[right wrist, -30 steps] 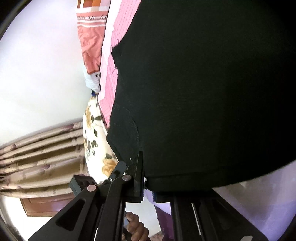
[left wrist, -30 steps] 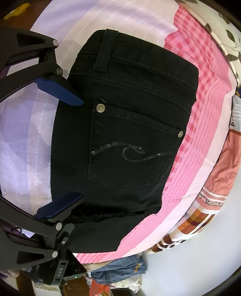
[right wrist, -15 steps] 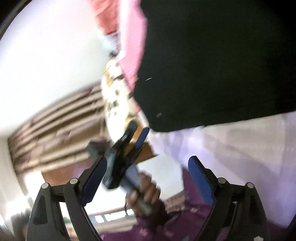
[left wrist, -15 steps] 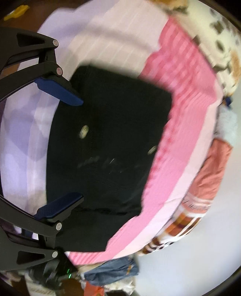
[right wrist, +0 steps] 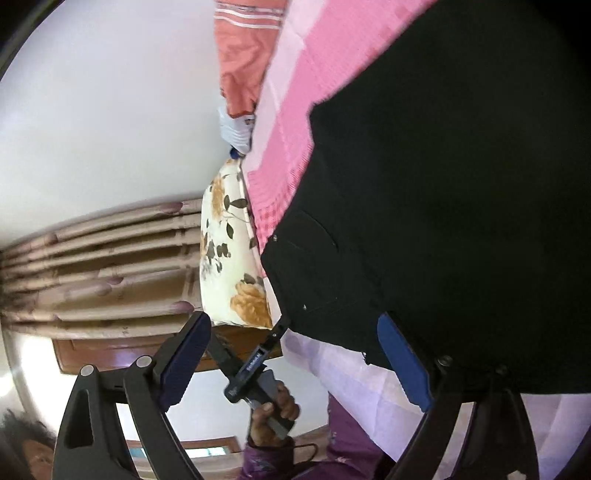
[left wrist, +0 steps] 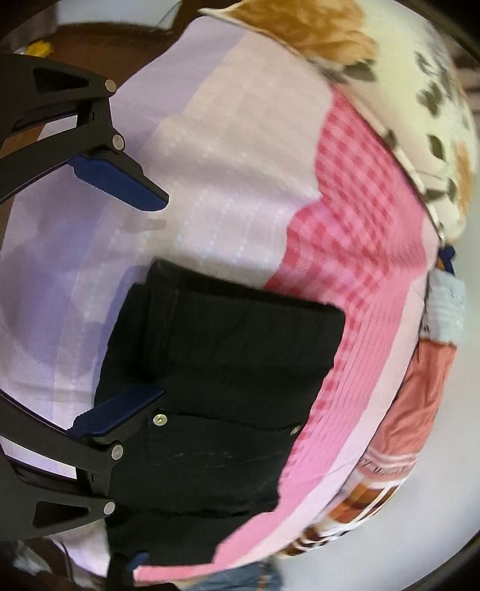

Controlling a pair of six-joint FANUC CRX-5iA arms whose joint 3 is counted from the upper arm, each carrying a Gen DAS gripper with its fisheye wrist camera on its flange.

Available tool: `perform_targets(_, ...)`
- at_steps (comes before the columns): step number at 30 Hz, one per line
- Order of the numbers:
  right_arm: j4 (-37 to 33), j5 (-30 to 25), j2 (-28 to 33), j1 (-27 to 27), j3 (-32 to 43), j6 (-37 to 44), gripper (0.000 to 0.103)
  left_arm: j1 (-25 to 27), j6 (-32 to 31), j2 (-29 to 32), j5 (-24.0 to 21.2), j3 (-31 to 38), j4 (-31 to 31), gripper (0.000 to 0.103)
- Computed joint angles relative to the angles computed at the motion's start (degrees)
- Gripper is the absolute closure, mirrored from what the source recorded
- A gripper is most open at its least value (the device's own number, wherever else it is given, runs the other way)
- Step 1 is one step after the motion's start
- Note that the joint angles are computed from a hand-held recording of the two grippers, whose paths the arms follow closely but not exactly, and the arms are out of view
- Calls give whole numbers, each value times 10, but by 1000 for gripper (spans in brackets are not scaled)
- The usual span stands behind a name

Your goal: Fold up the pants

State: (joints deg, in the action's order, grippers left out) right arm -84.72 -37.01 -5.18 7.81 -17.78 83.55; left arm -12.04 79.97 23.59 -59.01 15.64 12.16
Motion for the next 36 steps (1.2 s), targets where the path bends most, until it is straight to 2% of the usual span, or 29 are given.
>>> perform_targets(8, 4, 14, 3, 7, -4, -16, 13, -12, -5, 21, -20, 14, -4, 9)
perform_targets(16, -8, 17, 7, 4, -6, -16, 13, -15, 7, 17, -26, 11, -9, 9)
perform_targets(25, -68, -7, 14, -25, -17, 32, 13, -21, 42, 5, -55, 16, -39, 9)
perform_targets(32, -120, -42, 21, -53, -29, 77, 12, -25, 65, 2, -75, 15, -38, 9)
perform_targets(35, -147, -59, 22, -68, -39, 96, 12, -22, 60, 14, -83, 21, -8, 9)
perform_targets(36, -153, -62, 22, -71, -42, 99, 12, -13, 47, 23, -88, 17, 33, 9)
